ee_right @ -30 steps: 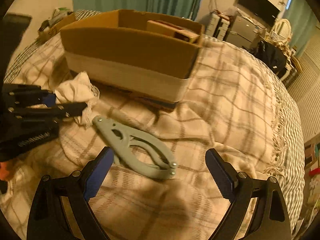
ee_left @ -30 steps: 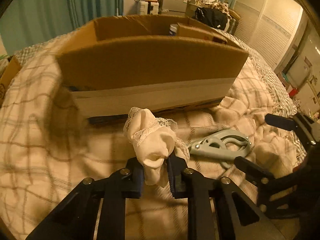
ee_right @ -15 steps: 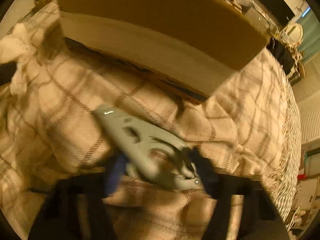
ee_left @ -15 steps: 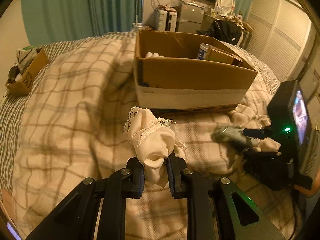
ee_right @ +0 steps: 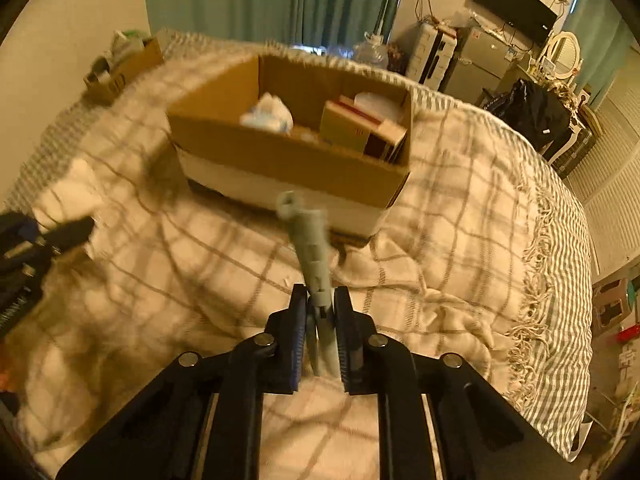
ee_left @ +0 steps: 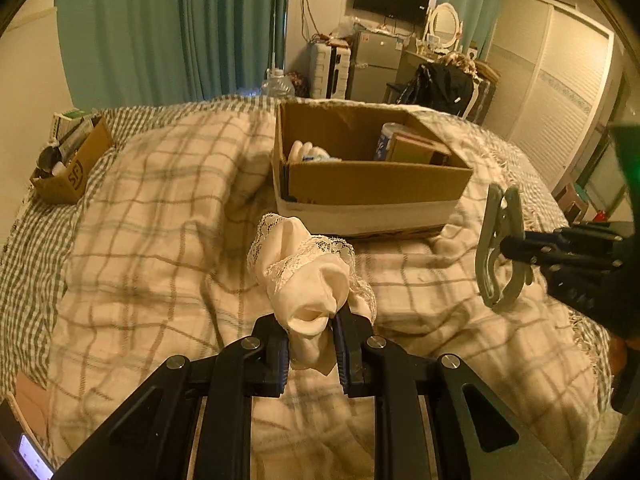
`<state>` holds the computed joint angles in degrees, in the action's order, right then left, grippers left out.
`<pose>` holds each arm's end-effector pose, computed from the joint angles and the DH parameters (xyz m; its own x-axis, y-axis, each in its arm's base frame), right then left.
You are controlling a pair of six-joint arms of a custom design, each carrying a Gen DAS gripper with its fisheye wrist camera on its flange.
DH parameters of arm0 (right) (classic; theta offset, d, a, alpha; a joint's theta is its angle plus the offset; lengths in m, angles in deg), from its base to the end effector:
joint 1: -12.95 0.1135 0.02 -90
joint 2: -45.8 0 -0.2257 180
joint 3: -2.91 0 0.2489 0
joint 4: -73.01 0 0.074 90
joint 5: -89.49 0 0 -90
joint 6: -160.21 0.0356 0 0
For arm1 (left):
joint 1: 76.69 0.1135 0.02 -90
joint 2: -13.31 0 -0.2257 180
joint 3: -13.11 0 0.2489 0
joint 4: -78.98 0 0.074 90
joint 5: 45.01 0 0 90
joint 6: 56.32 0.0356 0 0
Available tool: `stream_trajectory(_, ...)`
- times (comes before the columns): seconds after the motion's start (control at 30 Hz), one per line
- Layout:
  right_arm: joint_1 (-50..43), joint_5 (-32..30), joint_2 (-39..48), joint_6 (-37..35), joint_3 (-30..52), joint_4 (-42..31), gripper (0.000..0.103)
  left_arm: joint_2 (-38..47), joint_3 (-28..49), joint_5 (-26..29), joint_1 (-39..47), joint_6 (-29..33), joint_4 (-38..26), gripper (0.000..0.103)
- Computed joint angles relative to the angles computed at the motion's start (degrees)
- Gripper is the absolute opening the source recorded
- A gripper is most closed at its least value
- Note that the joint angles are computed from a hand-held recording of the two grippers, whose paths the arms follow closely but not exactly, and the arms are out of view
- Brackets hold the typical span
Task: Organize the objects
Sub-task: 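Grasp the light blue plastic clip with the right tool while the left tool holds the cloth, then carry the cloth and clip into the cardboard box and release both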
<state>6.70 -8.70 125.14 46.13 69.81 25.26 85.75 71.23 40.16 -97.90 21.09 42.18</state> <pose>0.2745 -0.0250 0.1869 -0.8027 -0.3184 -0.5043 -0.3178 0.9439 -0.0900 0.2451 -0.0919 0.1819 -0.7761 0.0682 -0.6269 0.1456 0.9867 -0.0728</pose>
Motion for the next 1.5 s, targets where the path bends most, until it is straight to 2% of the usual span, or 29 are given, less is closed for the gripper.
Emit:
stream_trajectory(0.3,1.24,-2.66,-16.17,0.68,2.03,-10.20,0.012,-8.64,2.02,-2.49,-3.74,-0.66,-5.85,0.019)
stream_trajectory(0.43,1.51,-4.05,-18.43,0.48,6.07,-14.19,0.012,-9.14,5.95,-2.15,-3.59,0.22,-8.13,0.019)
stream_trajectory(0.6,1.85,-4.47,-16.60,1.09,13.09,-16.39,0.012,-6.64,13.07,-0.65,-2.10,2.53,-10.10,0.019)
stream_trajectory(0.77,1.72,-6.77,-10.21,2.84,21.16,-16.16,0.012,0.16,21.45,2.18,0.85,4.33,-11.58,0.019)
stream_trajectory(0.9,2.35,-7.98,-2.02,5.04,27.57,-14.99,0.012,9.08,29.28,2.52,2.32,5.38,-11.37,0.019)
stream_trajectory(1.17,4.81,-6.48,19.05,6.82,41.54,-12.83,0.012,28.18,43.96,3.70,4.04,7.49,-10.83,0.019)
stream_trajectory(1.33,4.88,-7.22,34.67,8.16,52.63,-14.11,0.012,41.70,54.74,3.43,4.69,9.16,-11.80,0.019)
stream_trajectory(1.5,4.51,-8.62,46.52,7.91,62.06,-16.36,0.012,53.16,63.92,5.13,5.44,9.00,-11.79,0.019)
